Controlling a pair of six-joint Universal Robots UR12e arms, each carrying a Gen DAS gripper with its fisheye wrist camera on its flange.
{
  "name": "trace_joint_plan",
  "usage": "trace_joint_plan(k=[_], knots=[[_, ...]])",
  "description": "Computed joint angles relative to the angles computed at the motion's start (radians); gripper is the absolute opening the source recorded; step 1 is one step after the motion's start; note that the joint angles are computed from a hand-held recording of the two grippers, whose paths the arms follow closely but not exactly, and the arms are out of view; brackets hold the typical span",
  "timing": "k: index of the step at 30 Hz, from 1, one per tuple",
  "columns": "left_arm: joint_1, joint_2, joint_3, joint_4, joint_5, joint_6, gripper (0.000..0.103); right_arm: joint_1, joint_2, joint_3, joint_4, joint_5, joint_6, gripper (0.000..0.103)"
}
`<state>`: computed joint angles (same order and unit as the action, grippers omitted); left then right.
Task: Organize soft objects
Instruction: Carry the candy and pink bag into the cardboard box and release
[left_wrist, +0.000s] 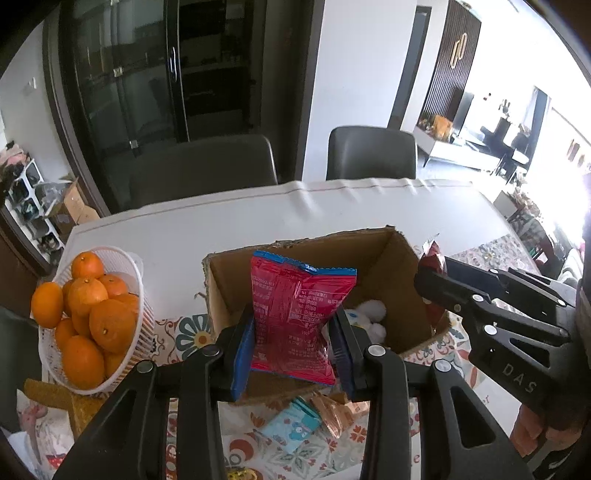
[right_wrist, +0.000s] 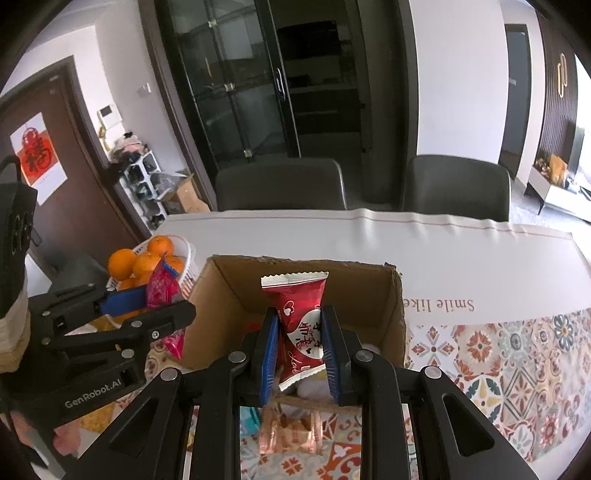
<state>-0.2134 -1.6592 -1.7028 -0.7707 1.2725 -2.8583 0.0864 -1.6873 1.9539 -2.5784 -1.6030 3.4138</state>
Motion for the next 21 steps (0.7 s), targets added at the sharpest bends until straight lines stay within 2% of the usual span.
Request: trace_joint_plan(k=[3,5,6,7,8,9,10,13,16,21], knots=[[-0.006,-0.02,0.02,-0.012,0.019,-0.012,0.038,-0.016,0.015,-0.006,0.012,0.023,0.016,0.024],[-0.009,-0.034,0.032,-0.019,0.029,-0.015,0.043,-0.024,0.024,-0.009,0.017,0.035,0.02,0.024],[-0.012,-0.041,0.036,-0.017,0.041,-0.019,0.051,-0.026,0.028,-0.01,0.016,0.034,0.025,0.028],[-0.013,-0.044,0.035,-0.011,0.047,-0.02,0.06,-0.028,0.032,-0.009,0.011,0.029,0.034,0.036],[-0.015,-0.046,0.033,-0.002,0.059,-0.025,0.062,-0.031,0.036,-0.011,0.01,0.029,0.038,0.042],[-0.016,-0.046,0.029,0.008,0.073,-0.031,0.063,-0.031,0.04,-0.013,0.017,0.014,0.048,0.051],[-0.016,-0.046,0.025,0.013,0.077,-0.03,0.063,-0.027,0.041,-0.012,0.015,-0.009,0.057,0.052],[-0.018,-0.035,0.003,0.033,0.106,-0.018,0.063,-0.018,0.041,-0.013,0.033,-0.045,0.05,0.052],[-0.011,-0.019,-0.016,0.041,0.103,-0.032,0.063,-0.005,0.036,-0.011,0.037,-0.071,0.042,0.052],[0.001,0.019,-0.053,0.071,0.106,-0.041,0.063,0.012,0.019,0.0,0.023,-0.075,0.035,0.052]])
